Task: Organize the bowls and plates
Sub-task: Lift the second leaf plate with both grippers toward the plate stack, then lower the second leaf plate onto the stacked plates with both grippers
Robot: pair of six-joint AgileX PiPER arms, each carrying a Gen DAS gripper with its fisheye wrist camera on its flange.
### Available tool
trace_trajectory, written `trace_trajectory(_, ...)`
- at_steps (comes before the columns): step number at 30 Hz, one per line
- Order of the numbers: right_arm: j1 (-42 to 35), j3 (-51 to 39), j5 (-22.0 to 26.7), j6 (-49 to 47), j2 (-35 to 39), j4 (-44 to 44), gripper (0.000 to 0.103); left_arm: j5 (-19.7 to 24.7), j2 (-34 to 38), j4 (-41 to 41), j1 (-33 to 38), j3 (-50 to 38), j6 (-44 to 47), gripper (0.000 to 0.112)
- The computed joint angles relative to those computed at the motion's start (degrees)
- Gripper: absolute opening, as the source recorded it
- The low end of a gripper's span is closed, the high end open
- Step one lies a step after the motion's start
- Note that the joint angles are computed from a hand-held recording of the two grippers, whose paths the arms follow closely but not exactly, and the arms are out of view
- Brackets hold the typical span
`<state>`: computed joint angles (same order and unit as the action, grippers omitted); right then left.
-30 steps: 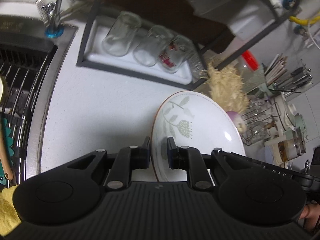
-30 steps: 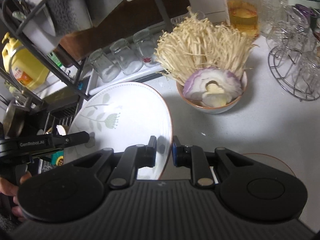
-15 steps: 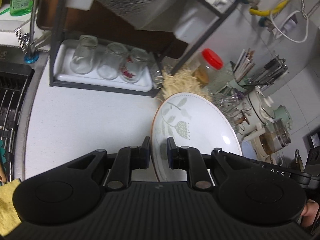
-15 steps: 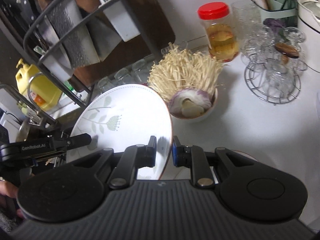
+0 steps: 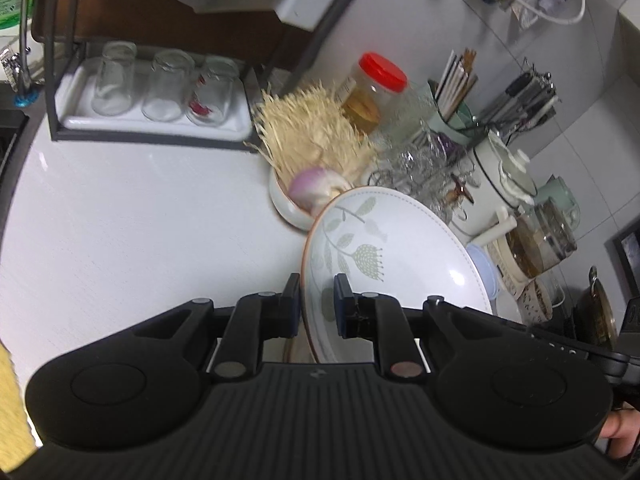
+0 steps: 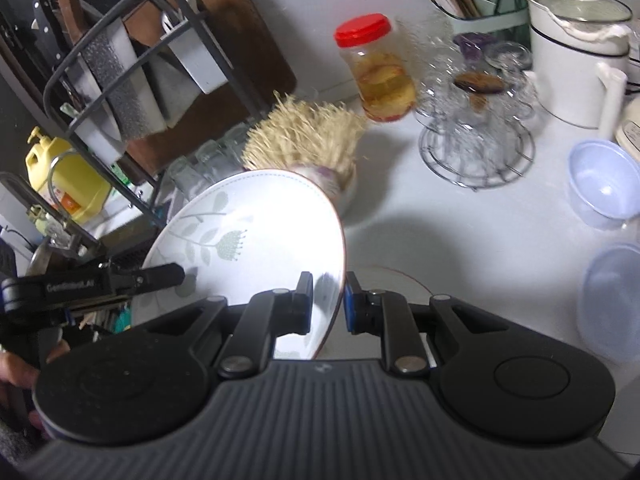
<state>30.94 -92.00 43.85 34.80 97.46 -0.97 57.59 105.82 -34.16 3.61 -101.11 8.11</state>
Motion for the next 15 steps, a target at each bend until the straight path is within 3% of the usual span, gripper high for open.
trace_trajectory(6, -1.9, 7.3, -0.3, -3.7, -3.0, 2.1, 0.019, -2.7, -0.2, 5.4, -5.3, 3.7, -3.5, 0.018)
trace_trajectory(15, -4.9, 16.6, -4.6, -8.7, -4.8, 6.0, 0.019, -7.6, 0.6, 12.0, -11.1, 8.6, -11.7, 0.018)
